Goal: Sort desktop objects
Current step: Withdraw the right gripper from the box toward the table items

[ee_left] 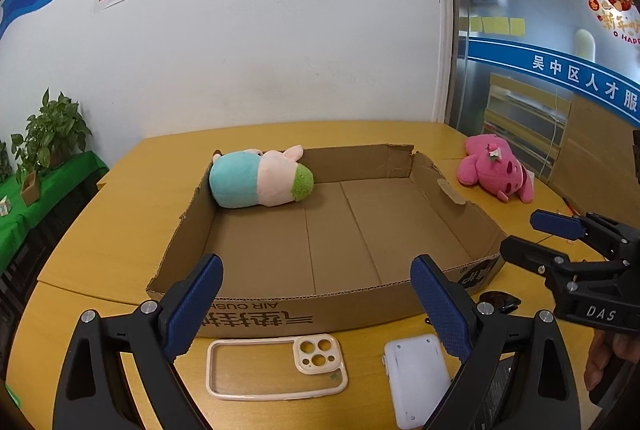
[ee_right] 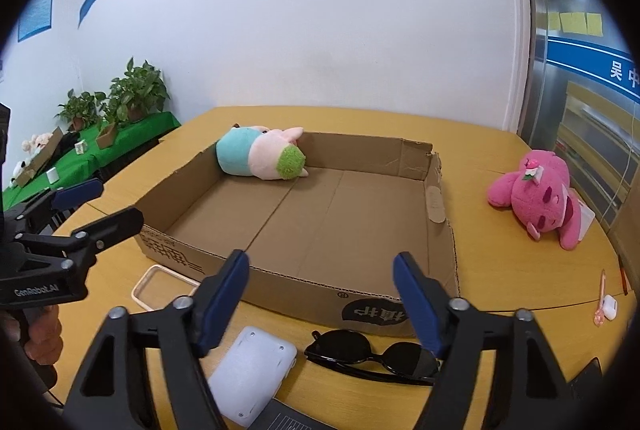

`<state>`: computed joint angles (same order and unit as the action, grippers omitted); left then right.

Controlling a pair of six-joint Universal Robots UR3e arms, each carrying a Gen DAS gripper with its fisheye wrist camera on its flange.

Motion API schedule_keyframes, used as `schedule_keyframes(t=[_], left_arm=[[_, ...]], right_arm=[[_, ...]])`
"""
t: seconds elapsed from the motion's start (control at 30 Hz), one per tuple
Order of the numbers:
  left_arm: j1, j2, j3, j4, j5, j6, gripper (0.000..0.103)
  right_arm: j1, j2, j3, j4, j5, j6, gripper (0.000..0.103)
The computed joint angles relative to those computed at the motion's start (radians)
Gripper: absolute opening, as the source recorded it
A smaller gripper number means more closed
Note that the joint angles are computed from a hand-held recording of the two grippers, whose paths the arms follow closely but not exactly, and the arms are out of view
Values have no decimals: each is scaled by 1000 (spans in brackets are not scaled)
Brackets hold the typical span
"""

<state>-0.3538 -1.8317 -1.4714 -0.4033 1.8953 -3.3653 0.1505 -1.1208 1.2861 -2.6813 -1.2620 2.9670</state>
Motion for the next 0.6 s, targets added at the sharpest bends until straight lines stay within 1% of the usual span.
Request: schedule_keyframes(t=[0.03,0.07,0.1,0.13,0.17,0.2,0.27,0.3,0.33,0.37,0.4,0.43,0.5,0.53,0.57,0.6], left_arm=[[-6,2,1,-6,4,0,90],[-5,7,-1,-17,-10,3,72],[-3,13,0,-38,-29,2,46],[-1,15,7,-72,-44,-5,27],[0,16,14,-101,-54,-13,24],[4,19,13,-119,-70,-22,24],[3,36,-18,-99,-92,-27,24],[2,46,-34,-81,-96,-26,33],[-4,54,-46,-71,-94,-28,53],[-9,63,-56,-60,-90,-28,64],[-17,70,-69,-41,-83,-27,77],[-26,76,-83,-19,-74,-24,79],[-34,81,-90,-11,-84,-11,81],[-35,82,-90,-18,-95,-7,82],[-36,79,-88,-27,-106,-5,83],[-38,75,-85,-41,-118,-6,83]], right_arm=[[-8,-13,17,-6,24,1,56],[-13,-24,34,-17,31,1,56],[-17,-39,59,-38,31,1,56],[-21,-48,74,-49,36,1,55],[-29,-59,92,-59,52,-1,50],[-41,-75,117,-70,76,-3,45],[-55,-98,153,-84,104,-3,15],[-66,-110,173,-91,124,-3,11],[-83,-126,201,-101,157,-1,11],[-97,-139,223,-108,182,-1,11],[-112,-151,243,-106,209,-10,11],[-129,-163,263,-98,242,-26,11],[-170,-187,307,-67,332,-68,16],[-189,-201,329,-44,377,-95,32],[-207,-215,353,-19,420,-128,55],[-222,-233,381,1,454,-165,65]])
